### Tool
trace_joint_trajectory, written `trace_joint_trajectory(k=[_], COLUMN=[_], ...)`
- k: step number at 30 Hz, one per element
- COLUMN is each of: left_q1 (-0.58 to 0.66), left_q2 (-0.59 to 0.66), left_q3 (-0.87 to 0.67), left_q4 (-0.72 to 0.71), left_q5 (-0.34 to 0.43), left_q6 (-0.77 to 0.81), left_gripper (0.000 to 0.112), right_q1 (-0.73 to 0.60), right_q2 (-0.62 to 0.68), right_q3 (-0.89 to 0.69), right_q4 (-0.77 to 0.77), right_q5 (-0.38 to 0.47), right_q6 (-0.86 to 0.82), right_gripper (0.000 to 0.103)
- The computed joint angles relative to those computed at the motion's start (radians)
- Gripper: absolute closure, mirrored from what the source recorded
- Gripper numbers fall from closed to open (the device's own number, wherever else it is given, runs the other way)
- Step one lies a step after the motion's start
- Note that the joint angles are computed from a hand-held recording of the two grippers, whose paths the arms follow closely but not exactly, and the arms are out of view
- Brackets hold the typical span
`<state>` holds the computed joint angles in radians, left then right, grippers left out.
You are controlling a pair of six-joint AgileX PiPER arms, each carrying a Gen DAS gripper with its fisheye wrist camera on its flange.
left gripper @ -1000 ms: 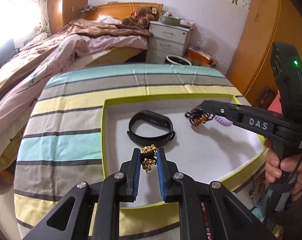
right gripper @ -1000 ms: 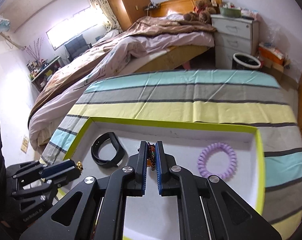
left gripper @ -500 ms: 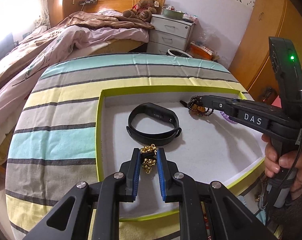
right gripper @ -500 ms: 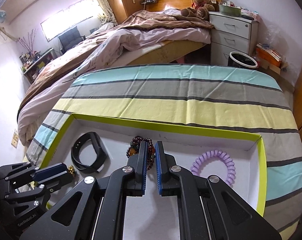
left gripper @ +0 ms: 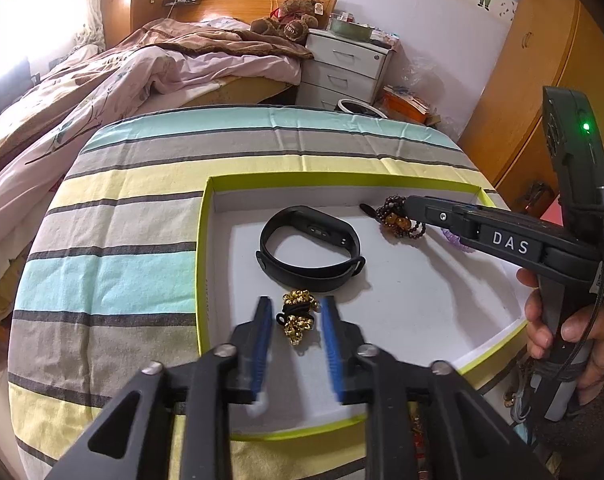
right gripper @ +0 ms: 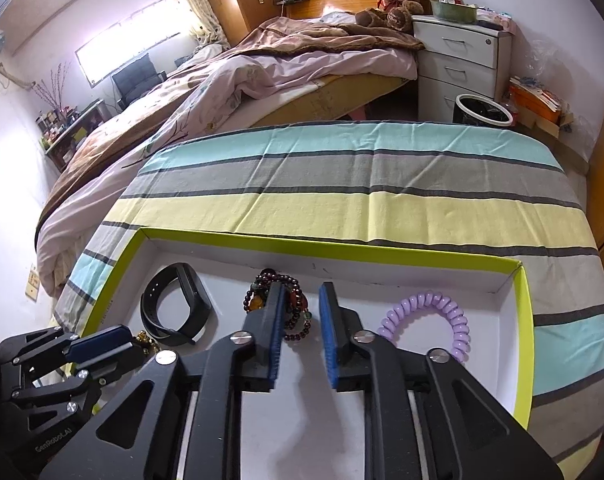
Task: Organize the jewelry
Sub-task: 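Open both tools to release the charm and bracelet inside the box, then grasp the light blue spiral hair tie with the right tool while the left tool returns to the pile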
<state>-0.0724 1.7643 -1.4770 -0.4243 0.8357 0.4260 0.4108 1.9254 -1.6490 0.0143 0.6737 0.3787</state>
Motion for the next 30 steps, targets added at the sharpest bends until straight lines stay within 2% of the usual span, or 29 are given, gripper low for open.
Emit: trace_joint_trajectory(k=[2, 4, 8, 10, 19, 25, 30], left_q1=[0.000, 0.001, 0.003, 0.010, 0.040, 0.054, 0.060], left_q2=[-0.012, -0.021, -0.043, -0.058, -0.176, -0.275, -0.354], left_q3=[0.010, 0.017, 0.028, 0.041, 0.130, 0.212, 0.288], left_q4=[-0.004, -0.012, -0.011, -0.027, -0.087, -0.124, -0.128], left_q5=[-0.007, -0.009, -0.009, -0.008, 0.005, 0.005, 0.009], left_q6=[0.006, 0.014, 0.008, 0.016, 0.069, 0.104, 0.127], left_gripper=[0.079, 0.077, 0.074, 0.069, 0.068, 0.062, 0.062], right_q1=[0.000, 0.001, 0.015, 0.021, 0.051, 0.097, 0.176], right_q2=[-0.011, -0.022, -0.053, -0.076, -0.233, -0.366, -0.459], right_q3=[0.016, 0.030, 0.059, 0.079, 0.236, 0.384, 0.491], right_q4=[0.005, 0.013, -0.008, -0.011, -0.068, -0.143, -0.308], right_q5=[-0.014, -0.028, -0.047, -0.058, -0.108, -0.149, -0.136], right_q6=[0.003, -0.003, 0.013, 0.019, 0.083, 0.179, 0.329], right_gripper=[0.069, 0.062, 0.062, 0.062, 0.062, 0.062, 0.062])
